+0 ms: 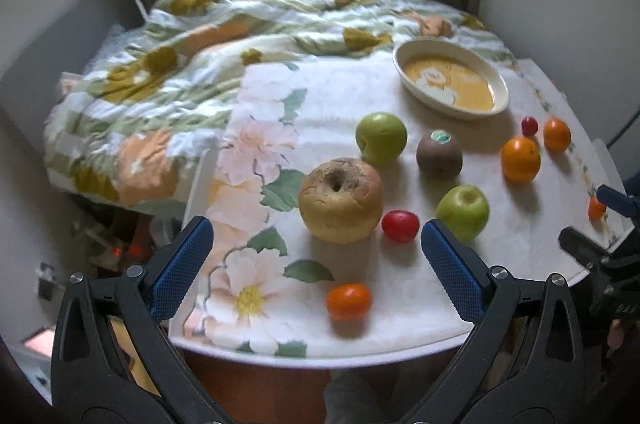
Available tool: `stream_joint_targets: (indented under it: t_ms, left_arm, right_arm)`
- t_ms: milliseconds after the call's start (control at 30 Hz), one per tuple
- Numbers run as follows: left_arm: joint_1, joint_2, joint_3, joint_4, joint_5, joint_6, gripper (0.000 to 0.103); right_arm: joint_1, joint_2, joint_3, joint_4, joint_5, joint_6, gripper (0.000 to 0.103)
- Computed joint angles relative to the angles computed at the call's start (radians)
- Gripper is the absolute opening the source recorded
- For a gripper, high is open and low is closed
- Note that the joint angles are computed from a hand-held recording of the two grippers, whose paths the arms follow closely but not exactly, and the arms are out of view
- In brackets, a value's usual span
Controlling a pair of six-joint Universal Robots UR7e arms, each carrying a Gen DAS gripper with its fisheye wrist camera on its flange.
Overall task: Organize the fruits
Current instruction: 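Move the left tool to the large brown apple and close on it, then lift the brown apple with the left tool while the right tool grasps the green apple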
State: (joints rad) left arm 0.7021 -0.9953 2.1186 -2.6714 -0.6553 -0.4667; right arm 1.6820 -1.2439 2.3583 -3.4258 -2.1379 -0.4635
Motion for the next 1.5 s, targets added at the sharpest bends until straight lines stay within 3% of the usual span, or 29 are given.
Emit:
stream_joint_targets:
  t_ms: [300, 500, 700, 900, 1133, 1300, 1500]
  left_arm:
    - [0.134, 0.076, -0.108, -0.015, -0.16, 0.243, 0.103]
    - [0.182, 0.124, -0.172, 0.012, -0.218, 0.318, 0.103]
    - [0.217, 0.147, -0.213, 0.037, -0.27, 0.338, 0.102]
    - [0.241, 0.141, -0.223, 0.046, -0.359, 0.353, 0.081]
    - [0.243, 0.134, -0.214, 0.035, -0.369, 0.329, 0.08]
    - [0.24, 0.128, -0.205, 0.028, -0.346, 0.328, 0.08]
    - [0.243, 0.119, -0.2, 0.03, -0.337, 0.334, 0.08]
  right_arm:
    - [0.014, 0.145, -0.05, -0.003, -0.051, 0.089, 0.103]
    - [0.01, 0.21, -0.087, 0.005, -0.07, 0.131, 0.102]
    - [0.016, 0.241, -0.121, 0.053, -0.075, 0.146, 0.095]
    - [0.021, 0.261, -0.157, 0.079, -0.072, 0.138, 0.089]
    - [0.02, 0.275, -0.183, 0.115, -0.056, 0.141, 0.074]
    - [0.02, 0.283, -0.196, 0.127, -0.053, 0.139, 0.07]
    - [0.022, 0.294, -0.215, 0.133, -0.049, 0.121, 0.054]
